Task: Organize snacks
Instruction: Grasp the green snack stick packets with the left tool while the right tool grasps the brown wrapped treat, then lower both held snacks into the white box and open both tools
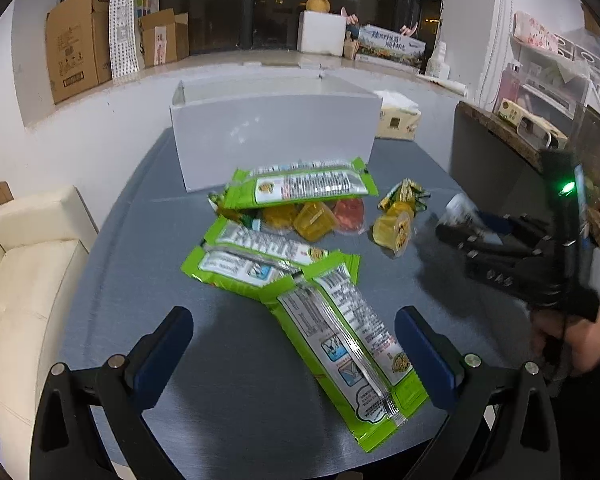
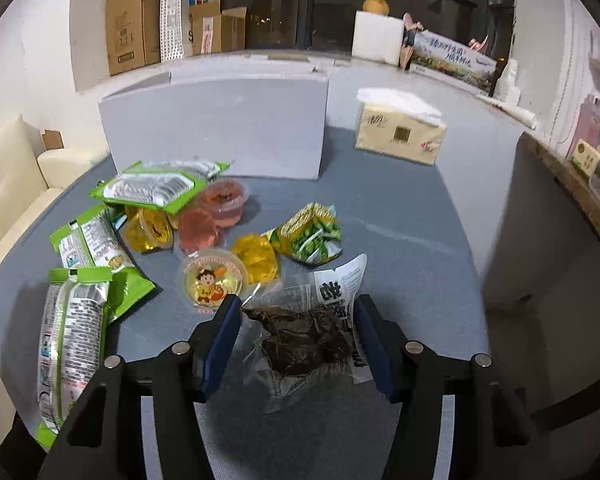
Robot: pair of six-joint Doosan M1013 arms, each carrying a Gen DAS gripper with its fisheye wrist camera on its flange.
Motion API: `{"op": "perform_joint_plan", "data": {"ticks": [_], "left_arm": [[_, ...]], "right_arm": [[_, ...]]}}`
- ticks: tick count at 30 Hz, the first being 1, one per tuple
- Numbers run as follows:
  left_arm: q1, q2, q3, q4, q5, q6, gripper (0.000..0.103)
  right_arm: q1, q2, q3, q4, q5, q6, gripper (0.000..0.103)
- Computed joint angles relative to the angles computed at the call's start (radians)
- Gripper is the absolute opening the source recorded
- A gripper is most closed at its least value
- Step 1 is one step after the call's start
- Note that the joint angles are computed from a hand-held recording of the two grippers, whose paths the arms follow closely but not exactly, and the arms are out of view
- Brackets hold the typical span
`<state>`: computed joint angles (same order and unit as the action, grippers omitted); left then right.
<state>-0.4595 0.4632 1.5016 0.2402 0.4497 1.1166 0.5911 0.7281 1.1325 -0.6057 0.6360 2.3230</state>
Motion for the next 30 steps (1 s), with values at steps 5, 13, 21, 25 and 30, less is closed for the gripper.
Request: {"op": "perform_joint_plan", "data": {"ticks": [5, 13, 21, 25, 30], "left_arm": [[-0.018, 0.057, -0.048, 0.021, 0.080, -0.076, 0.103], [-0.052, 0.124, -0.110, 0.088, 0.168, -0.197, 0.102], [-0.054, 0.115, -0.089, 0.138, 0.131, -0.215, 0.079], [-0.053, 0.092, -0.068, 0.161, 0.106, -0.221, 0.078], [-0.058, 0.049, -0.037, 0.269, 0.060, -0.283, 0.078]], "right_arm": [[0.003, -0.022, 0.021, -0.032, -0.010, 0.026, 0.063], [-0.003, -0.036, 0.047, -0.026, -0.033, 0.035, 0.063], [-0.008, -0.042, 0.060, -0.014, -0.063, 0.036, 0.063], [-0.007, -0.043, 0.062, -0.013, -0.074, 0.034, 0.063], [-0.003, -0.050, 0.064, -0.019, -0.087, 0.046, 0.063]]}}
